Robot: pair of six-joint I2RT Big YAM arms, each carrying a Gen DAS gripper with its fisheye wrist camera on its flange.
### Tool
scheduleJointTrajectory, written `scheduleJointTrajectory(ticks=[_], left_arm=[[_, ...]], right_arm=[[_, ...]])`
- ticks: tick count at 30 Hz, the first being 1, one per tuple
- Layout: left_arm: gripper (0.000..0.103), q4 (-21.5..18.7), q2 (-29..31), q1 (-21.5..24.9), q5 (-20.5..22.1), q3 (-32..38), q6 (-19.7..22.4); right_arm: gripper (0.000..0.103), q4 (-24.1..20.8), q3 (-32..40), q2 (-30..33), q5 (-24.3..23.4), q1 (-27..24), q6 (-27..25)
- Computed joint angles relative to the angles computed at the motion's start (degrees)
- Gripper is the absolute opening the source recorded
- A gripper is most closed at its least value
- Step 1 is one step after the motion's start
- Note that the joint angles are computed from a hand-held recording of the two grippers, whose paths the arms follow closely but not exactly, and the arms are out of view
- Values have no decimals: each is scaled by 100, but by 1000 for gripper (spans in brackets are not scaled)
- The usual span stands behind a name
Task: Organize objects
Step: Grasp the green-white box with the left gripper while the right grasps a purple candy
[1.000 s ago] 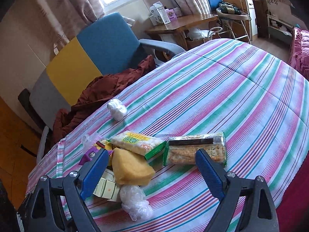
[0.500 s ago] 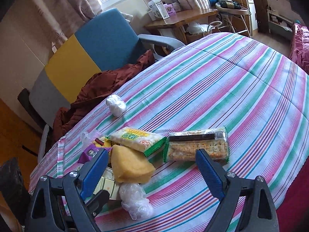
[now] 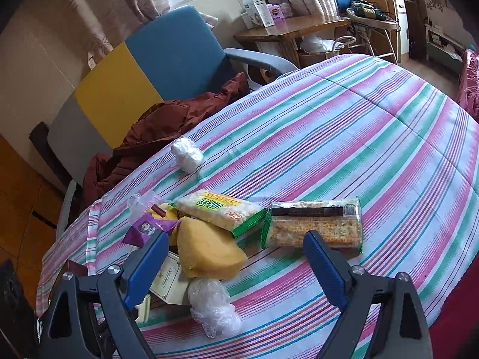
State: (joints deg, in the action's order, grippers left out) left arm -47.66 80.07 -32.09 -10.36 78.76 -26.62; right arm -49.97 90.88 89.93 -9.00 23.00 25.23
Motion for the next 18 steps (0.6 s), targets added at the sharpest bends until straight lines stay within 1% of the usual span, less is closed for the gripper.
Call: scheduleJointTrajectory(ticks=[2, 4, 9, 14, 18], left_arm=[[75, -43, -301, -18, 6, -295, -190], [76, -93, -565, -64, -92, -533, -329], [76, -211, -1114, -89, -236, -888, -512], [76, -246, -1587, -17, -319, -1097, -652], [76, -306, -1867, 15, -430, -1221, -739]], right_arm=[[93, 17, 12, -3, -28, 48, -129], [93, -9, 37, 1, -28, 118, -307], [93, -160, 277, 100, -42, 396, -1026], [93, -589, 1105, 628, 28, 713, -1994], [93, -1287, 2120, 1386, -109, 900, -2767]])
